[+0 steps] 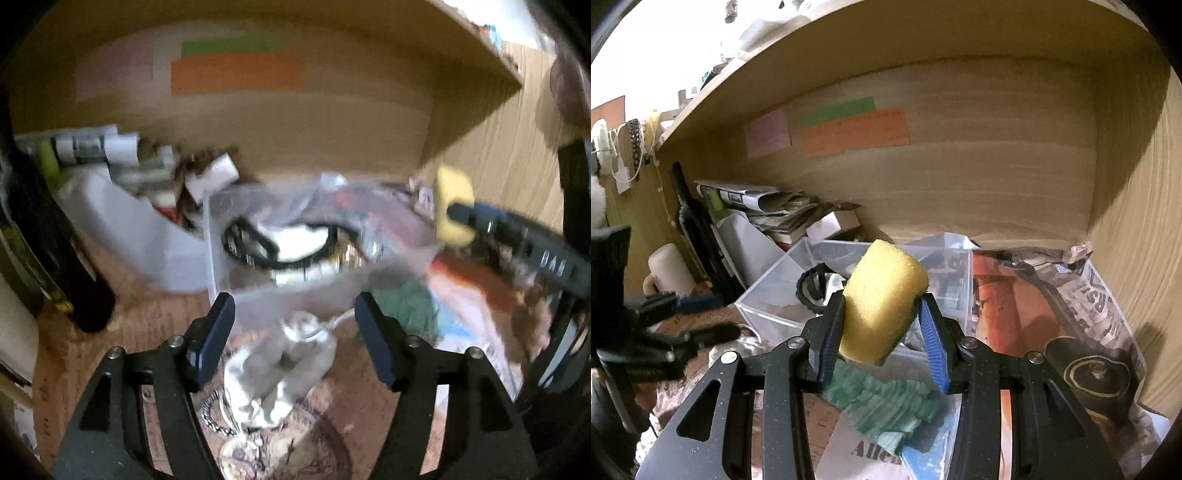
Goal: Organize soft objects
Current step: 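Lift both items over the clear box and release them inside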
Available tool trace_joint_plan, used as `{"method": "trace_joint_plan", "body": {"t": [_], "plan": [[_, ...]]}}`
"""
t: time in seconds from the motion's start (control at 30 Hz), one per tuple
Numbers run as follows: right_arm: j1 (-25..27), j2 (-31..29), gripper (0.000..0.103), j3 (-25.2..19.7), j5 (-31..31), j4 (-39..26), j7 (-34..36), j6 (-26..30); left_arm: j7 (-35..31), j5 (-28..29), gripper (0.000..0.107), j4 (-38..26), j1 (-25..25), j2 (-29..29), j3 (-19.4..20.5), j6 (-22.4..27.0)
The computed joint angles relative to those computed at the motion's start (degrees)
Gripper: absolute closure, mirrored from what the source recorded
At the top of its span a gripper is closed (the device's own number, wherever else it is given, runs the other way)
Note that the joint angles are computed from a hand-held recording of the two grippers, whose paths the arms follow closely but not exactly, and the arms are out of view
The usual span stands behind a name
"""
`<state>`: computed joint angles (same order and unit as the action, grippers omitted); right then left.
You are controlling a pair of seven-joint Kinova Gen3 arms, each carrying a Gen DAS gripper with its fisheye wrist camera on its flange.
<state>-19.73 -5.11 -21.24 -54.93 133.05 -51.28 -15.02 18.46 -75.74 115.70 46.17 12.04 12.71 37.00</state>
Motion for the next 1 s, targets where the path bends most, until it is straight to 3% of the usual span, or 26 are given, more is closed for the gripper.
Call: {"method": "trace_joint_plan", "body": {"t": [0.07, 0.23, 0.27, 0.43, 0.5, 0.67, 0.83, 1.0], "plan": [[0.01, 0.19, 0.065, 0.36, 0.45, -0.06, -0.53, 0.34, -3.59, 3.33, 0.027, -0.06, -1.68, 0.94, -0.01, -2.98], [0.58, 0.74, 0.065, 0.41, -1.21, -0.34, 1.11, 1.14, -7.68, 7.9, 0.027, -1.41, -1.14, 4.6, -2.8, -4.5], [0.7, 0.87, 0.065, 0.26, -2.3, -0.41, 2.22, 1.1, -7.31, 7.81, 0.029, -1.24, -0.64, 4.88, -3.64, -5.06], [0.58, 1.37, 0.065, 0.92, -7.29, -1.18, 7.76, 1.27, -2.97, 4.61, 0.059, -0.01, 1.83, 4.67, -6.62, -6.09], [0.16, 1.59, 0.065, 1.9, -7.44, -1.48, 8.12, 1.65, -0.96, 2.47, 0.078, 0.72, 1.92, 4.1, -6.59, -6.26], [-0.88, 2.44, 0.065, 3.64, -6.68, -2.13, 8.04, 2.12, 2.03, -0.66, 0.088, 1.7, 1.58, 2.05, -4.48, -3.55], [-1.66, 2.9, 0.065, 4.51, -7.84, -3.11, 10.46, 2.41, 3.21, -2.46, 0.089, 1.61, 0.98, -0.79, -1.25, 0.1], [-2.84, 3.64, 0.065, 5.42, -8.74, -4.93, 13.04, 2.48, 4.23, -5.42, 0.089, 1.04, -1.64, -3.69, 0.56, 0.15]]}}
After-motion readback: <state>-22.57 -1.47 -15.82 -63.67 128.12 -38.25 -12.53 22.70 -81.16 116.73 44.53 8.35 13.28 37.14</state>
